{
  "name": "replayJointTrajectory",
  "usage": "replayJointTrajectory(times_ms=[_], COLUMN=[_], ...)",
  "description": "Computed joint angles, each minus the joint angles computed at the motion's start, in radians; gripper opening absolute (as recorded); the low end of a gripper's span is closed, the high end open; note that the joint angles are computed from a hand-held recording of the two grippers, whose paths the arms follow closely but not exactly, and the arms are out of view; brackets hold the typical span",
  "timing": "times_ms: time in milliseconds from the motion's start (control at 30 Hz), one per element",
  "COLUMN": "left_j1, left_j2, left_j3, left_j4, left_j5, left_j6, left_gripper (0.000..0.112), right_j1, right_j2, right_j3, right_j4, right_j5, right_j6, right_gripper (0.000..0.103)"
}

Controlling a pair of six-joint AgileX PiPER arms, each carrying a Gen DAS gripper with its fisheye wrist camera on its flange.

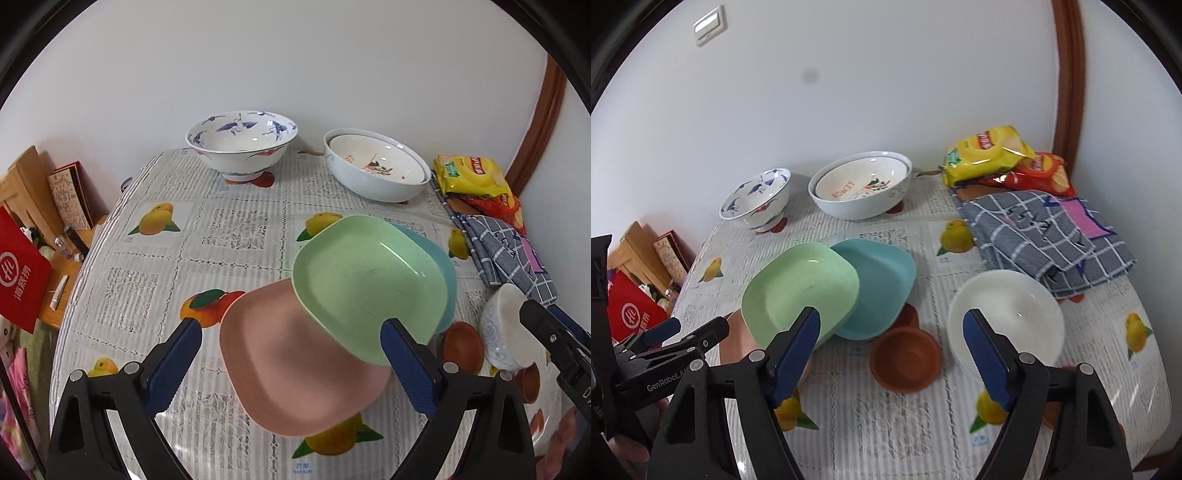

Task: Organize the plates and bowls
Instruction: 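Close the left tool on the light-green plate's rim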

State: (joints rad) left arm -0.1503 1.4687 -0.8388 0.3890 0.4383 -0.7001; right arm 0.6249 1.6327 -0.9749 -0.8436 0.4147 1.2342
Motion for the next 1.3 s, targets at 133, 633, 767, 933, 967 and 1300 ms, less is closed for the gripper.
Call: replayJointTrajectory(times_ms=[133, 633, 767, 933, 967, 1300], left_j1=[0.031, 0.105, 0.105, 0.103, 0.107, 0.104], left_j2=[0.061, 0.225, 0.228, 0.258, 0.264, 0.281], left_j3=[-0.024, -0.106, -0.105, -0.128, -0.133, -0.121], left_j4=[-0.014, -0.367, -0.412, -0.436, -0.466, -0.592], left_j5=[-0.039, -0.097, -0.096, -0.098, -0.094, -0.1], left_j6=[0.026, 0.384, 0.429, 0.452, 0.479, 0.576], left_gripper=[0.094, 0.078, 0.078, 0.063, 0.062, 0.024], right_j1=[-0.018, -0.081, -0.088, -0.097, -0.098, -0.112], right_j2=[0.085, 0.351, 0.418, 0.482, 0.491, 0.445], right_j3=[-0.058, -0.282, -0.38, -0.466, -0.477, -0.373], right_j4=[0.026, 0.243, 0.298, 0.442, 0.462, 0.645], right_j5=[-0.031, -0.111, -0.086, -0.061, -0.052, -0.098], right_j6=[-0.04, -0.345, -0.454, -0.638, -0.663, -0.811], right_gripper=[0.076, 0.068, 0.066, 0.055, 0.049, 0.009])
